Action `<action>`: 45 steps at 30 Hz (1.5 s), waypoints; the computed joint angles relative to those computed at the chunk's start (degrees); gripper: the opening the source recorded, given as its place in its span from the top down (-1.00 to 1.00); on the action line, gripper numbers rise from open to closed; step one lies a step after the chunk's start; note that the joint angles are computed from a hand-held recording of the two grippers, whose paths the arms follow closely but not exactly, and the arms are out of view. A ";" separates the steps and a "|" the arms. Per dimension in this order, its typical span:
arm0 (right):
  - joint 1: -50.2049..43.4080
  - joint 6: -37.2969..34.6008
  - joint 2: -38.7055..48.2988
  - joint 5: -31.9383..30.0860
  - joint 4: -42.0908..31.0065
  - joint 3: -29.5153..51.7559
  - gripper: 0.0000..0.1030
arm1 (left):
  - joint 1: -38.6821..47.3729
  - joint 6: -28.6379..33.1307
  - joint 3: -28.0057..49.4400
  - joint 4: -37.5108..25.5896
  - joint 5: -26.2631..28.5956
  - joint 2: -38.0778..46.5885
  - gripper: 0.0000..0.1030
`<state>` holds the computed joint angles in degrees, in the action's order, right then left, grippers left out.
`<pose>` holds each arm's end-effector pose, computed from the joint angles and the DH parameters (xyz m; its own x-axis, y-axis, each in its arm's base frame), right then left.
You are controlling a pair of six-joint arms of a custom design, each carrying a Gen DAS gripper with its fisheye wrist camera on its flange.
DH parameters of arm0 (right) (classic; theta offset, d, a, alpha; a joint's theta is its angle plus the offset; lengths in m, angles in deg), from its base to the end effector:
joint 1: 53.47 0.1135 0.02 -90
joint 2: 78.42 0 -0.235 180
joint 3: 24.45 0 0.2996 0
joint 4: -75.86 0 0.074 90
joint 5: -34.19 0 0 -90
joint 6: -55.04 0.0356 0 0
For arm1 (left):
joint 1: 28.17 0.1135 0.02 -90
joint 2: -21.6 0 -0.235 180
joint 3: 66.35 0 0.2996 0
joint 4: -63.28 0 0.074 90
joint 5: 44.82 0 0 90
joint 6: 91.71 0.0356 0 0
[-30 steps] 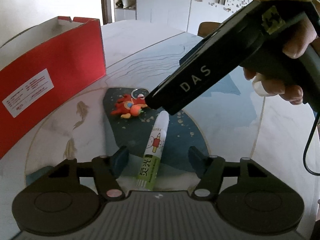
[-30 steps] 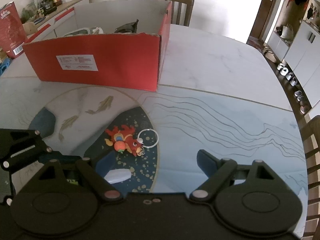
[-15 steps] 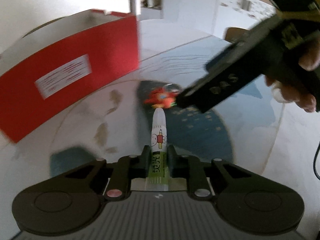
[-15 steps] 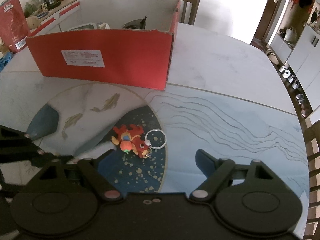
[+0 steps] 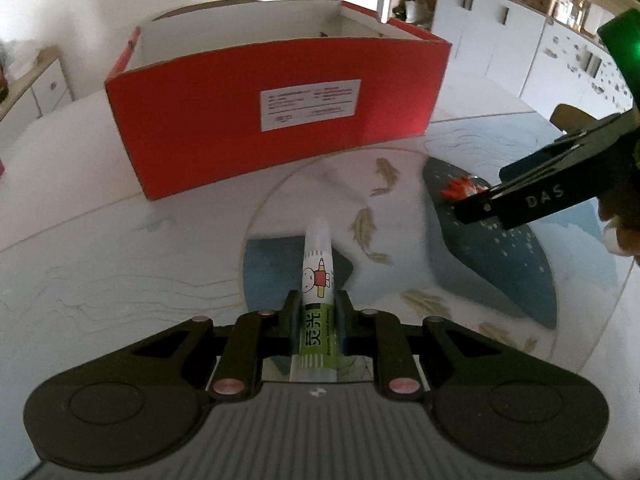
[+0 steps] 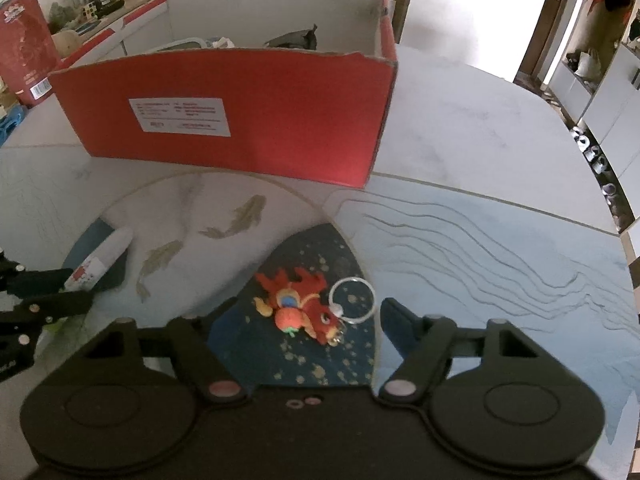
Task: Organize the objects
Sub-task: 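Grasp the white glue stick with left tool while right tool grasps the dragon plush, then lift the glue stick and dragon plush and carry both into the red box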
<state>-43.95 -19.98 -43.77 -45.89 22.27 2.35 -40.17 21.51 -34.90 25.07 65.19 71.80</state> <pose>0.1742 0.0230 0.1104 -0.8579 0.1143 -0.5009 0.1450 0.9892 -0.0226 0.2047 -0.0560 0.1077 -0.6046 0.5072 -0.6142 0.6705 0.7403 -0.0487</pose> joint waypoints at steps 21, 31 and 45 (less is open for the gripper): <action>2.34 1.96 2.95 0.55 1.87 0.54 0.09 | -1.47 -0.63 -1.05 0.84 -0.79 -1.07 0.60; 4.29 5.02 -7.08 0.70 -6.02 -0.43 0.22 | 1.56 -0.62 0.24 -1.00 2.80 -0.41 0.67; 7.75 8.63 -14.54 0.32 -13.51 7.42 0.22 | 7.08 -0.75 6.53 -12.17 11.40 -3.62 0.67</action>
